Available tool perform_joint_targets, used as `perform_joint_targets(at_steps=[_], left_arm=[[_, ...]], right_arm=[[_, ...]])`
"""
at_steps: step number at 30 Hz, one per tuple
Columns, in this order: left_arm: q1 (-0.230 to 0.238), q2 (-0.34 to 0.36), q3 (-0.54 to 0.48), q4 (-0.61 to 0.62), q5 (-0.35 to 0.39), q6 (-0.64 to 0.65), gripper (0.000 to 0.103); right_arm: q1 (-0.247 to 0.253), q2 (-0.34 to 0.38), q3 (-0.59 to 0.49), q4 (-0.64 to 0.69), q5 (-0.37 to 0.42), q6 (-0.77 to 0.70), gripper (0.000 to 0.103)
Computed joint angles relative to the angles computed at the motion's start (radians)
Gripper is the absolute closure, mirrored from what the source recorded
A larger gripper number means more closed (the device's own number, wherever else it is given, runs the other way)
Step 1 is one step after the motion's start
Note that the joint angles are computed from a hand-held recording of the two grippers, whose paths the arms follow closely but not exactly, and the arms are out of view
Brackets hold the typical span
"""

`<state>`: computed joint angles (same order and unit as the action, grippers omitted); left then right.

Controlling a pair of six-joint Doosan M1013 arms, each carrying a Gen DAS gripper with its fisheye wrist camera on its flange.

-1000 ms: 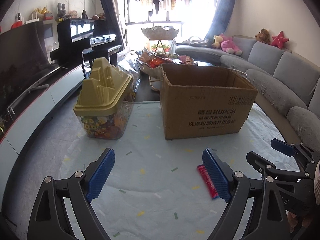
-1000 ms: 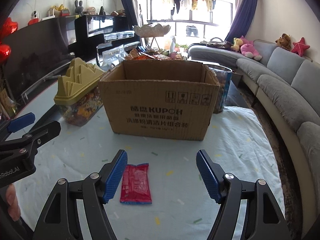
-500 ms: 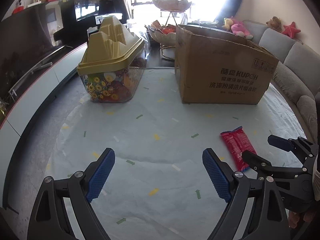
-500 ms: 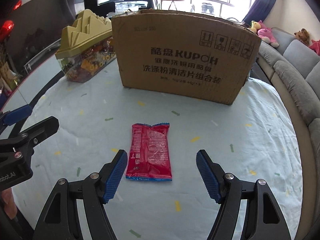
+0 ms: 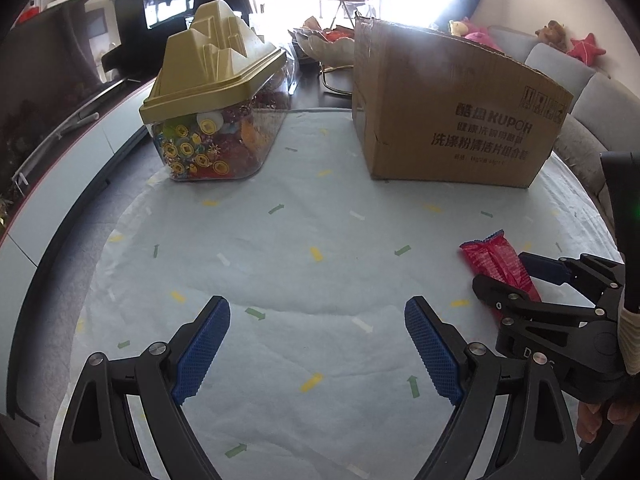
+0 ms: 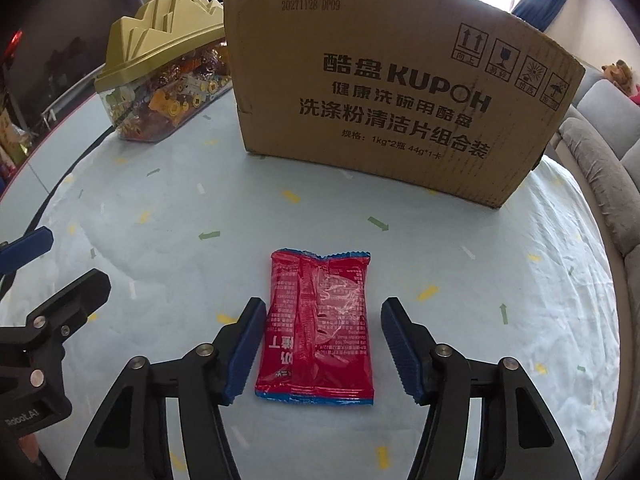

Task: Organize snacks
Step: 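Close the right tool on the red snack packet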

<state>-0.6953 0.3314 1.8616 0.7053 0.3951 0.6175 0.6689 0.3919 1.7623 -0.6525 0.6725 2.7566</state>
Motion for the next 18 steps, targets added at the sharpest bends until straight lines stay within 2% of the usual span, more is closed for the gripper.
perform_joint_targets(at_steps=[4, 6, 13, 18], left_arm=[[0.001, 0.006, -0.005, -0.010, -0.002, 0.013, 0.013], [0.000, 0.006, -0.007, -0.007, -0.001, 0.013, 0.013], [-0.008, -0.006, -0.009, 0.041, -0.005, -0.028, 0.013], [-0.017, -0.025, -0.002, 0.119, -0.022, -0.098, 0.013]], right_arm=[[-0.005, 0.001, 0.002, 0.014, -0.020, -0.006, 0.051], [-0.006, 0.000, 0.004, 0.014, -0.029, -0.008, 0.058], [0.000, -0.016, 0.021, -0.026, -0.035, 0.031, 0.060], [0.004, -0.041, 0.038, -0.066, -0.045, 0.084, 0.060]])
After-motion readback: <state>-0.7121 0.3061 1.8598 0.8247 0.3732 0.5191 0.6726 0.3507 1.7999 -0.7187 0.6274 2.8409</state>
